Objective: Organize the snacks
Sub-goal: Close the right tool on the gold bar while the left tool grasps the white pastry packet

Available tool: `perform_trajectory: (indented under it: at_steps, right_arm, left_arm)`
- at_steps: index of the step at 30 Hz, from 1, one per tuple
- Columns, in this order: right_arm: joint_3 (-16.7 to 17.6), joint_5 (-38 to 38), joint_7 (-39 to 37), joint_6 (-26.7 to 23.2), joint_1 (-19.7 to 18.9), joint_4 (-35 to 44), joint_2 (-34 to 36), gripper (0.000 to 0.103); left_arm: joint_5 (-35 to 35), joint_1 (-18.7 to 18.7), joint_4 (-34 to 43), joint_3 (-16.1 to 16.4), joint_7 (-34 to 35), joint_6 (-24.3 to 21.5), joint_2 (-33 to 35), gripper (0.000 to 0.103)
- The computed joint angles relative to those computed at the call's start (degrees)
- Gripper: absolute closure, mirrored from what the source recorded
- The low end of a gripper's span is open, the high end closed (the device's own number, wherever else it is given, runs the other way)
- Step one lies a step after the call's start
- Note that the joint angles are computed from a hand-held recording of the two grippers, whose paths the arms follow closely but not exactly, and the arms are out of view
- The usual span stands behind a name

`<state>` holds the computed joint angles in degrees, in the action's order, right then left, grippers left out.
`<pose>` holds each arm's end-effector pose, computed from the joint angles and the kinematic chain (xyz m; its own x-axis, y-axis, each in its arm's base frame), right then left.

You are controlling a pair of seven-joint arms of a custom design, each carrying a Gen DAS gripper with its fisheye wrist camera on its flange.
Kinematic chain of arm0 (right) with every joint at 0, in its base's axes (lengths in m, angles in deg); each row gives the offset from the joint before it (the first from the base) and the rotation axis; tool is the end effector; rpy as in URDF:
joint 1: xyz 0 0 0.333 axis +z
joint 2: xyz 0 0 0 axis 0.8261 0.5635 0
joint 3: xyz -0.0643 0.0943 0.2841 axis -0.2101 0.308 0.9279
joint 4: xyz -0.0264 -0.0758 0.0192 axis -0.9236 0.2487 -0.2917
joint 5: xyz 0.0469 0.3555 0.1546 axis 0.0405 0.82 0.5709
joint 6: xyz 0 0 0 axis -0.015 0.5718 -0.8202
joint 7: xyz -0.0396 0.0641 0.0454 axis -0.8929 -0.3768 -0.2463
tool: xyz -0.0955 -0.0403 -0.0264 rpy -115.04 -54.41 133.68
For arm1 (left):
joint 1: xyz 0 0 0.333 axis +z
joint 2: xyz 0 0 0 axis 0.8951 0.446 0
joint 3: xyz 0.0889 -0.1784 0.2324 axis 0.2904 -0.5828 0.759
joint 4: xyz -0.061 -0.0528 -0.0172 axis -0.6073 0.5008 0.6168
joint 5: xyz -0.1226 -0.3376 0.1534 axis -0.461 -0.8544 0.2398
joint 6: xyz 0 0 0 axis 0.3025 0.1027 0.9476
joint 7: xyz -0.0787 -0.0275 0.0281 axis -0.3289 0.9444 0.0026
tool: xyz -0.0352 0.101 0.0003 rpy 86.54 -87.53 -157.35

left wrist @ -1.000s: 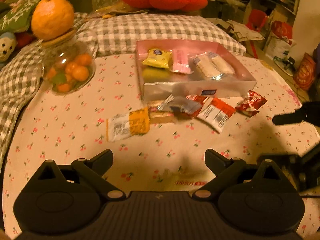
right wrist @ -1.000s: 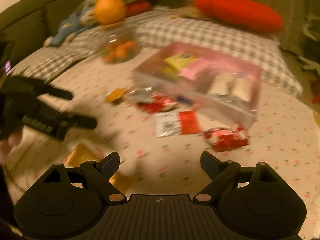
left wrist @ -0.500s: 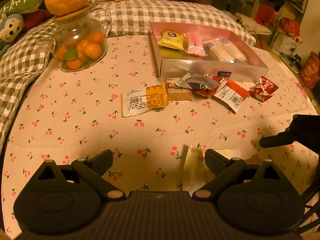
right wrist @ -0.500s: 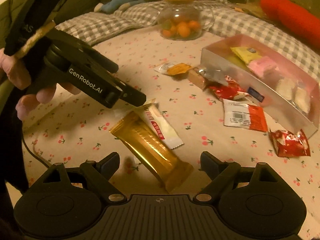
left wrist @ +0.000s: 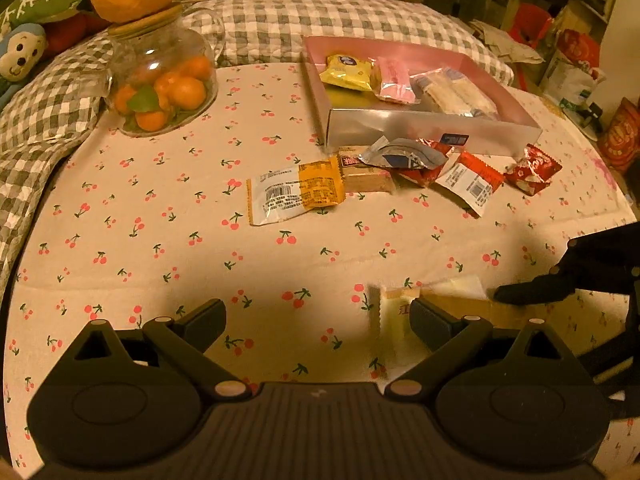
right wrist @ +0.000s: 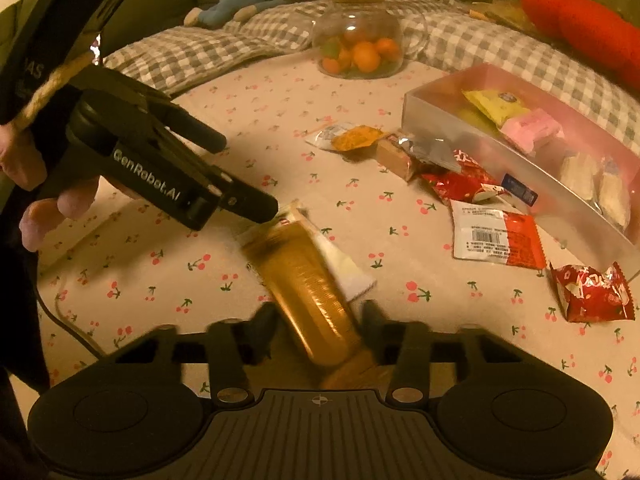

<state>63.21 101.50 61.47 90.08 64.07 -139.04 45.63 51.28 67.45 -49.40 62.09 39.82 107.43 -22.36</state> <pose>0.6553 0.2078 0.3843 0.7203 -0.6882 -0.0868 -0.5830 -0.5329 -0.6133 0.6645 -0.0447 0.4065 -0.2412 -0.9695 0.0441 -0.8162 0.1781 -0.5497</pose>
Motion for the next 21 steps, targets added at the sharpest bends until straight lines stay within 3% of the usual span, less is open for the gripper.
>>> perform_trajectory:
  at_steps: [12, 17, 21]
  right_arm:
    - [-0.84, -1.28, 5.34, 1.55, -0.43, 0.36, -0.25, 0.077]
    - [-2.2, -4.32, 8.51, 2.99, 0.46, 0.01, -0.32, 0.077]
    - [-3.08, -7.62, 11.4, 3.35, 0.93, 0.05, -0.12, 0.079]
  left_arm:
    - [-8.13, 2.56, -0.06, -4.0, 14.47, -2.58, -0.06, 0.005]
    - [-10.71, 1.89, -0.21, -4.27, 20.0, -4.2, -0.2, 0.006]
    - [-10.21, 0.58, -0.11, -3.59, 21.45, -4.8, 0.15, 0.013]
